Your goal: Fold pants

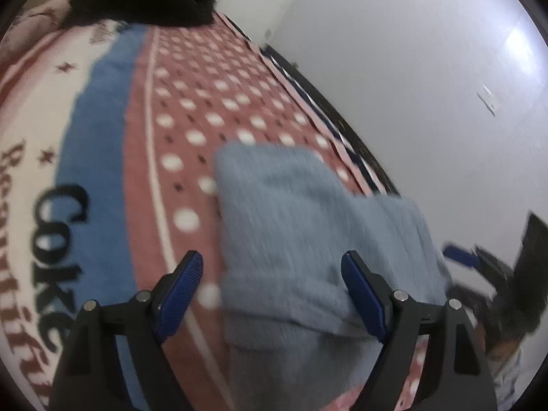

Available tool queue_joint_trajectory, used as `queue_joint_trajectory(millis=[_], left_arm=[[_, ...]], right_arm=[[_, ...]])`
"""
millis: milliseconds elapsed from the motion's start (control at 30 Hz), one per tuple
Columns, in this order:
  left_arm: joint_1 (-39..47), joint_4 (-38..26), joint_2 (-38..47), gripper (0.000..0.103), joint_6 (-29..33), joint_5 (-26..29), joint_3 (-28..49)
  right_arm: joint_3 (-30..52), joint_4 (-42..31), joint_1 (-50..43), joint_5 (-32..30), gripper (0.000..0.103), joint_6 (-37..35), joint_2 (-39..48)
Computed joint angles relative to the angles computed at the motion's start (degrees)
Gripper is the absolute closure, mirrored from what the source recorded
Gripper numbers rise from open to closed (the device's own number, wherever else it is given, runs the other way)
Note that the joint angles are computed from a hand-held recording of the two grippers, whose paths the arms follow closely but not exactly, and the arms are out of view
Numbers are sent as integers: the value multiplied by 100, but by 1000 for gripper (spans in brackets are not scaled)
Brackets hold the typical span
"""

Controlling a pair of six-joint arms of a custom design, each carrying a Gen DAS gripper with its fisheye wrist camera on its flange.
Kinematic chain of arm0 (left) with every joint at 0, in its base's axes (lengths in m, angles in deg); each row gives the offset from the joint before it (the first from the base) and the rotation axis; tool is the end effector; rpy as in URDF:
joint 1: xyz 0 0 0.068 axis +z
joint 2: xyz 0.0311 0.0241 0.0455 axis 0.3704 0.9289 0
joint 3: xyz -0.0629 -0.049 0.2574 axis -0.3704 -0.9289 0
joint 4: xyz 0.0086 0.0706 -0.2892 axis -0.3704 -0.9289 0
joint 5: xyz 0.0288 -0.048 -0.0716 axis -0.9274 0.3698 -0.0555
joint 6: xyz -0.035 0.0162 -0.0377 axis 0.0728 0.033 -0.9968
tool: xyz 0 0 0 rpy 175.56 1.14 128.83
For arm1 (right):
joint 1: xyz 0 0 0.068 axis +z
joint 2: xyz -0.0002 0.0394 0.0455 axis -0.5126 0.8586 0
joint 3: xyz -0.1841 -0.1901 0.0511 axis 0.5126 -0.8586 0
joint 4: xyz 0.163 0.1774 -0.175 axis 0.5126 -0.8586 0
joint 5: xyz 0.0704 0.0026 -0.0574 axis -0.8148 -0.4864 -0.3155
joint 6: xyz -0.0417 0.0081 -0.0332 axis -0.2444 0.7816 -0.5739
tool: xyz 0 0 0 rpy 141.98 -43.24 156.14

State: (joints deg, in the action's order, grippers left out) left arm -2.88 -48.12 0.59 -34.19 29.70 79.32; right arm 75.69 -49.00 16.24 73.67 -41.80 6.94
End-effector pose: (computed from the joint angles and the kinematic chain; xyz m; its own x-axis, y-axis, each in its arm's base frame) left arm 0.2854 -0.1482 0.2090 -0.8021 0.2867 -0.5239 0.5339 0.7373 -0.4139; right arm 0.0676 0.0540 0.2626 -0.7504 0.0309 -0.6602 -0.0960 0.9832 0.1551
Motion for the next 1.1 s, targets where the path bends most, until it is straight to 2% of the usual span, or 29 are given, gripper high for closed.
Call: queue_joint_trajectory(millis=[100, 133, 200, 333, 500, 567, 700, 900, 967, 1000, 1033, 1100], left_arm=[[-123, -63, -171, 26, 236, -359, -273], [-59, -97, -218, 30, 275, -226, -358], [119, -236, -335, 32, 377, 52, -512], [303, -418, -577, 32, 567, 134, -606], [474, -169, -835, 32, 465, 166, -629], [643, -46, -813, 32, 460, 392, -598], [734, 85, -462, 32, 528, 404, -326], [814, 209, -291, 32, 551, 817, -367], [854, 236, -368, 32, 671, 838, -422], [898, 217, -449, 32, 757, 843, -458], [940, 196, -520, 32, 833, 835, -487], [1012, 99, -654, 32, 1051, 811, -515]], right_arm=[[-262, 137, -528, -446, 37, -158, -183], [-314, 177, -459, -374, 37, -78, -182], [-310, 183, -6, 7, 37, 190, -138], [-165, 306, 710, 374, 37, 534, 155], [-17, 546, 1520, 843, 37, 785, 605], [22, 715, 1835, 1028, 37, 861, 778], [59, 1392, 1909, 738, 37, 390, 1196], [91, 2370, 1787, 493, 39, -182, 2505], [152, 2427, 1788, 622, 64, -229, 2900], [240, 2288, 1790, 811, 94, -154, 3117], [224, 2195, 1779, 965, 101, -64, 3081], [64, 2154, 1598, 930, 102, 36, 2587]])
